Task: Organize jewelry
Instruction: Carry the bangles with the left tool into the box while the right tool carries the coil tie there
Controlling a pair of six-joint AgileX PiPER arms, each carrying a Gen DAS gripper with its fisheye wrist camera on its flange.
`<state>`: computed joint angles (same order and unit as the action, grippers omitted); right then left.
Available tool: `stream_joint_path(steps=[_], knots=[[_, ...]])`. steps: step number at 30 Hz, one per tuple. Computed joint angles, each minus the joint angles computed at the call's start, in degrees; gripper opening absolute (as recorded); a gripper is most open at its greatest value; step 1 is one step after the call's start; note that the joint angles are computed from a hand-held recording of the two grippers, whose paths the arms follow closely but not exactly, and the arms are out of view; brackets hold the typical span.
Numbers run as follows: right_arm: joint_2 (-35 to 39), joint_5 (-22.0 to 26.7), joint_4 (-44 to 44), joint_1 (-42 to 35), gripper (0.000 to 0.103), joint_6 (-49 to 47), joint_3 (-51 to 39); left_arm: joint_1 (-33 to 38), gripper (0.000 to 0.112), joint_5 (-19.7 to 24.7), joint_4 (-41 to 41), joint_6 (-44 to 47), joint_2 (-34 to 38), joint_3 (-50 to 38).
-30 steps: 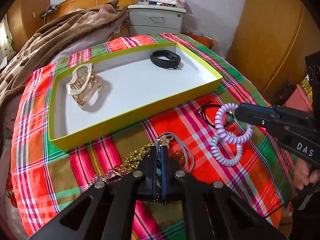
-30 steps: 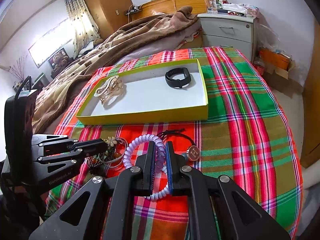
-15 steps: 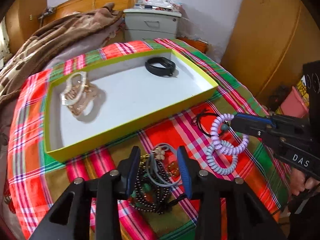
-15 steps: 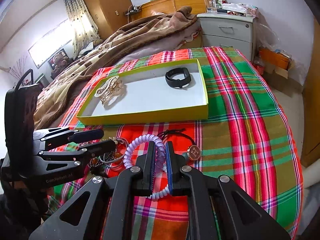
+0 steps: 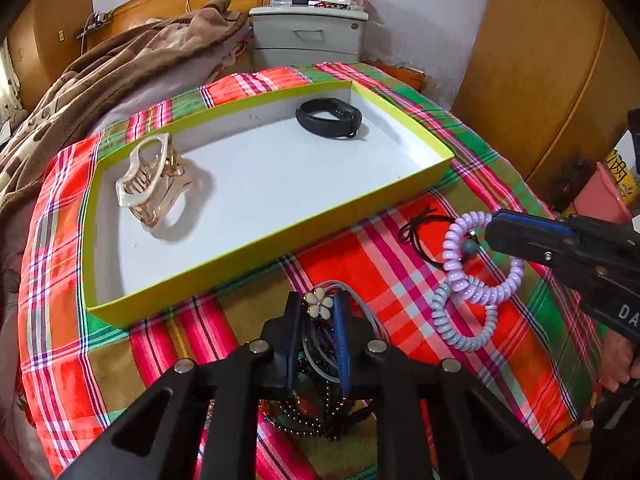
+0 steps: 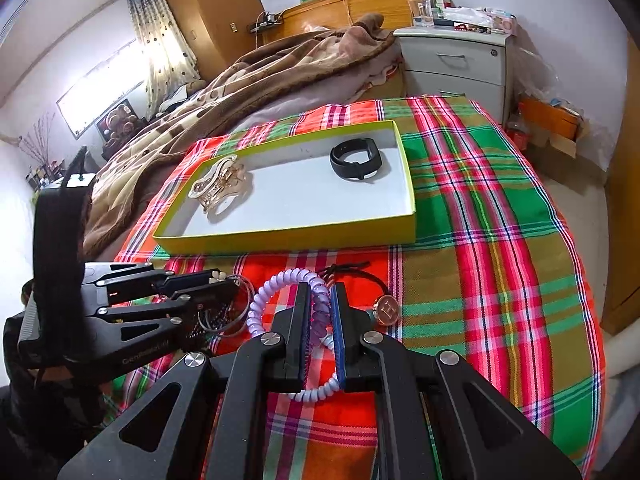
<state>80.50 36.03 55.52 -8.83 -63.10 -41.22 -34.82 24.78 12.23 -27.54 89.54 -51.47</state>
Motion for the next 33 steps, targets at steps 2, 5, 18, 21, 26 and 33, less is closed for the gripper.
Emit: stream_joint_path(steps=[2,5,18,21,26,33], knots=[[-0.1,0.0,-0.3,0.1,0.010,0.6,-0.2,0.2,0.016,0.2,-0.2,0.2,-0.6,0.1],[-0.5,-0.1,-1.2,0.4,0.010,1.8,-0.9,0.5,0.016,0.7,-0.5,0.6,-2.4,0.2],[1.3,-1.1,-5.3,2.9,0.010,9.4,-9.2,7.2,0.016,3.7,-8.9,11.9,-6.0,-6.5],[3.3,-1.8,-6.8,3.7,0.010,11.7,-11.9,10.2,0.016,4.3,-15.6,18.7,-4.2,-9.6],[8.3,-2.8,-9.6,5.0,0.010,15.8,-17.0,13.4,0.016,5.5,-19.2,22.6,0.3,-15.3],[15.8,-2.9,-13.9,6.3,0.010,20.2,-23.1,16.2,0.016,7.1,-22.3,25.6,8.1,-22.7]])
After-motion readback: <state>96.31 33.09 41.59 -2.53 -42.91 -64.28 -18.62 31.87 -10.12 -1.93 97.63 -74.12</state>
